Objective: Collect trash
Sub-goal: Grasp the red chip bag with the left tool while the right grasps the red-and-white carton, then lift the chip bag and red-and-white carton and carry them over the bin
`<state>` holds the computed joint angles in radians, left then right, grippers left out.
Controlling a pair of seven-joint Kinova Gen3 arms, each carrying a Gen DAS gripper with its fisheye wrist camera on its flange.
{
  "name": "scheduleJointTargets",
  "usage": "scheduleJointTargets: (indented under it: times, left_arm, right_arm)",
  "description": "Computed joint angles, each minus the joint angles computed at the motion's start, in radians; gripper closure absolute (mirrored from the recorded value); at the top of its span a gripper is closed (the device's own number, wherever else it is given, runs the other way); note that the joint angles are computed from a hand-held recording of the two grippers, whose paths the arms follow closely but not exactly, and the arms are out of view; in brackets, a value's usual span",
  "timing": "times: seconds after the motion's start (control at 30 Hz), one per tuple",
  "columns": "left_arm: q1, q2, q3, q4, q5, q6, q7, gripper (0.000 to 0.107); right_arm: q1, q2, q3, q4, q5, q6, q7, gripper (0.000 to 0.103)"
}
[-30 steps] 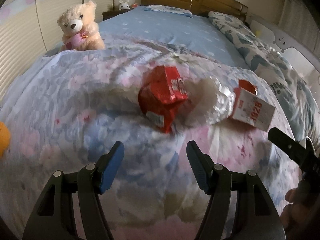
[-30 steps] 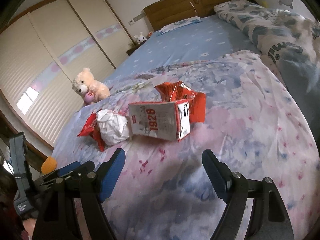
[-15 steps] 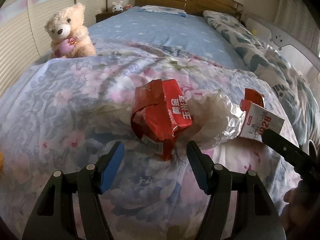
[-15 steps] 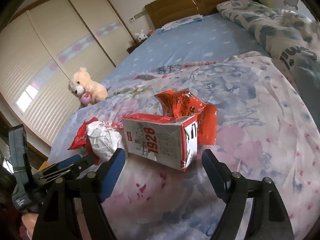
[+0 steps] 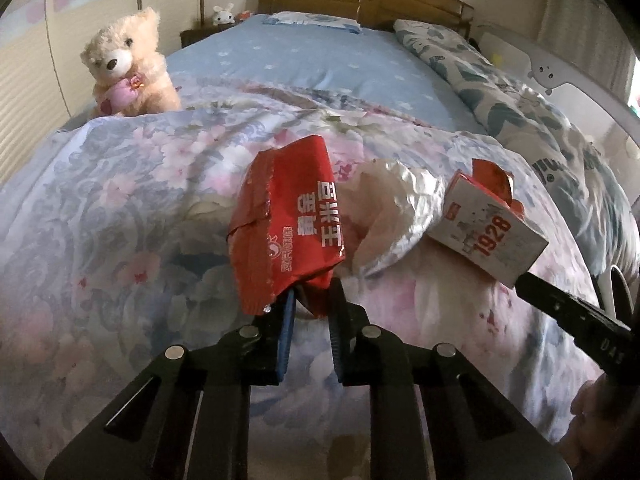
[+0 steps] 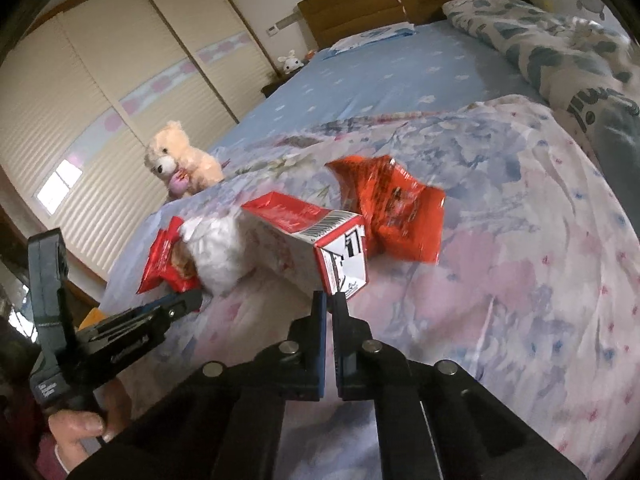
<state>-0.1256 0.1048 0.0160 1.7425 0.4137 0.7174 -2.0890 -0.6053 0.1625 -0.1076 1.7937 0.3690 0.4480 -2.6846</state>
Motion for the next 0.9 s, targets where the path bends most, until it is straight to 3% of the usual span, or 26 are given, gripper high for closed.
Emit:
scheduleJointTargets:
  times: [0.13, 0.2, 0.27, 0.37, 0.53, 0.63, 0.7, 0.73, 0.9]
  left_arm:
    - [-0.017, -0.024, -0.011, 0.025, 0.03, 0.015, -0.032, 0.097]
    - [-0.027, -0.035, -0.019, 0.035, 0.052, 0.028, -0.054, 0.098]
    - [-0.031, -0.043, -0.026, 0.044, 0.064, 0.037, -0.067, 0.1]
    - [-0.035, -0.056, -0.034, 0.058, 0.082, 0.047, -0.09, 0.102]
    - [-0.043, -0.072, -0.05, 0.069, 0.121, 0.069, -0.138, 0.103]
    - [-0.048, -0.08, -0.058, 0.072, 0.142, 0.078, -0.16, 0.103]
    - [-0.049, -0.086, -0.062, 0.075, 0.149, 0.084, -0.167, 0.103]
    - [-0.048, -0.088, -0.063, 0.077, 0.151, 0.085, -0.169, 0.103]
    - [-0.042, -0.112, -0.068, 0.092, 0.165, 0.101, -0.182, 0.103]
  right_arm:
    - [-0.013, -0.012, 0.001, 0.009, 0.025, 0.0, -0.022, 0.094]
    - [-0.005, -0.012, -0.007, 0.001, 0.017, 0.015, -0.01, 0.085]
    - [-0.007, -0.008, -0.006, -0.008, 0.03, 0.026, -0.011, 0.06]
    - [-0.013, 0.007, -0.004, -0.031, 0.06, 0.052, -0.008, 0.052]
    - [0.021, 0.049, -0.012, -0.079, 0.004, 0.056, 0.102, 0.038]
    - [0.034, 0.065, -0.011, -0.093, -0.04, 0.041, 0.172, 0.038]
    - [0.021, 0.065, 0.005, -0.093, -0.043, 0.037, 0.174, 0.048]
    - [0.007, 0.063, 0.015, -0.092, -0.031, 0.042, 0.162, 0.062]
    - [-0.029, 0.027, 0.033, -0.047, 0.012, 0.025, 0.089, 0.067]
